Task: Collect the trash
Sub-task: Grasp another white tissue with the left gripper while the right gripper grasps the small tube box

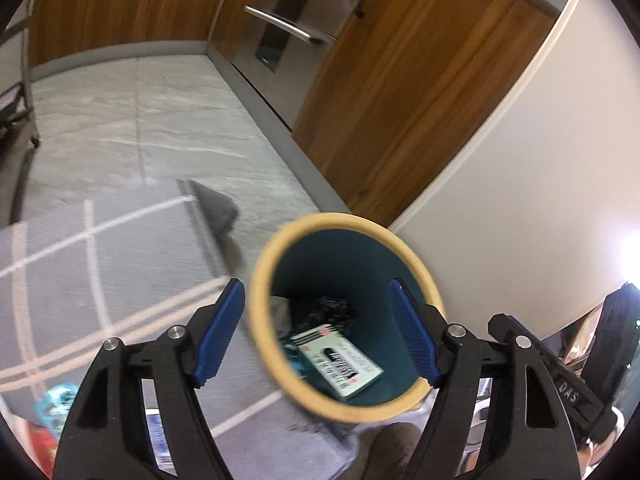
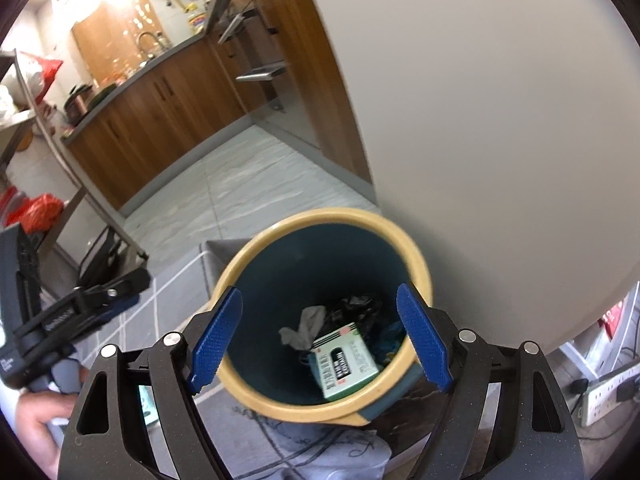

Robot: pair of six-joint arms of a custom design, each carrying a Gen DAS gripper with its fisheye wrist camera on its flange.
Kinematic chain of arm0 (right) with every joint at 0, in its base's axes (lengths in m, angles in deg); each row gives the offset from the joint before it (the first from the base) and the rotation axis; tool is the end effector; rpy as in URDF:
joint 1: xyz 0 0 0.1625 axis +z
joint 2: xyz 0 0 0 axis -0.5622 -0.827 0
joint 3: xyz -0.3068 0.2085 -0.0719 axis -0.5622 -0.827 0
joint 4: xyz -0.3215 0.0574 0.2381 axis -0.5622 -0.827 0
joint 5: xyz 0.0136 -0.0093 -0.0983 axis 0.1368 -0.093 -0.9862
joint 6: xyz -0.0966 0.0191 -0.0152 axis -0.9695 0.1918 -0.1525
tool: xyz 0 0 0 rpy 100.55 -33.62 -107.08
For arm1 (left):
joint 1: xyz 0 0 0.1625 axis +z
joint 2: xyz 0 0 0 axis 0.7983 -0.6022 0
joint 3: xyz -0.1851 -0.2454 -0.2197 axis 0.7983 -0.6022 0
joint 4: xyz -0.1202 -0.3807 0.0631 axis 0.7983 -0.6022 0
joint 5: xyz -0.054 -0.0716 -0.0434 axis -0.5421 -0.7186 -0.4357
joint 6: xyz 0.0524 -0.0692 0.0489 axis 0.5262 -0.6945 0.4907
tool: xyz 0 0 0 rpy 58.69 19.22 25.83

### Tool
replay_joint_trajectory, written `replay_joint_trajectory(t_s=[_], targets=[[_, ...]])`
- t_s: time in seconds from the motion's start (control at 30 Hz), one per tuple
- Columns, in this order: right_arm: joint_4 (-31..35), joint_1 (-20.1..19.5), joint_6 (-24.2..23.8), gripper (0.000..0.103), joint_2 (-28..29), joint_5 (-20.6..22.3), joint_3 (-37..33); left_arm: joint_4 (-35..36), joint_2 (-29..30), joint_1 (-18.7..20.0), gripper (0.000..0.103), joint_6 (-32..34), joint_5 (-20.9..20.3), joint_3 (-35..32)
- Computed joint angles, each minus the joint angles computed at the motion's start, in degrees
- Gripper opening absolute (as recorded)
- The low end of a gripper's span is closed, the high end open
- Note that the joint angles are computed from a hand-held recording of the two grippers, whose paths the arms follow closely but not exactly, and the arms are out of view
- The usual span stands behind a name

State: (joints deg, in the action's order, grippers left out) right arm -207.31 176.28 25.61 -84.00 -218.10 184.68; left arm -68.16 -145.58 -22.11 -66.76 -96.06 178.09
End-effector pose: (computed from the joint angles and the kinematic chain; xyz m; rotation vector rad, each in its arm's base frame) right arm 0.3392 -0.2056 0.1510 -0.1649 -2.3349 1.1965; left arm -0.1962 -0.3252 0.2980 0.6850 2.7659 -0.6510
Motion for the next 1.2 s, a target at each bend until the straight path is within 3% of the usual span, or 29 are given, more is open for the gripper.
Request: replay_joint_trajectory(t_s=[0.5, 0.8, 1.1, 1.2], targets=[[-3.94, 1.08, -6.98, 0.083, 8.09, 4.87, -5.48, 26.42, -18.92, -1.26, 0.074, -2.58, 9.91, -5.48], [-5.11, 1.44, -10.38, 0.084, 11.91, 8.21, -8.46, 43.19, -28.55, -1.43, 0.074, -8.80, 15.12, -9.32], [-4.94, 1.79, -13.21, 0.086, 16.92, 11.03, -12.68, 55.91, -34.59, 3.92, 0.074, -12.16, 18.19, -12.75], [-4.80, 1.92, -13.88, 0.087, 18.51, 12.06, -14.05, 56.73, -35.74, 7.71, 0.074, -10.57, 17.97, -12.88]])
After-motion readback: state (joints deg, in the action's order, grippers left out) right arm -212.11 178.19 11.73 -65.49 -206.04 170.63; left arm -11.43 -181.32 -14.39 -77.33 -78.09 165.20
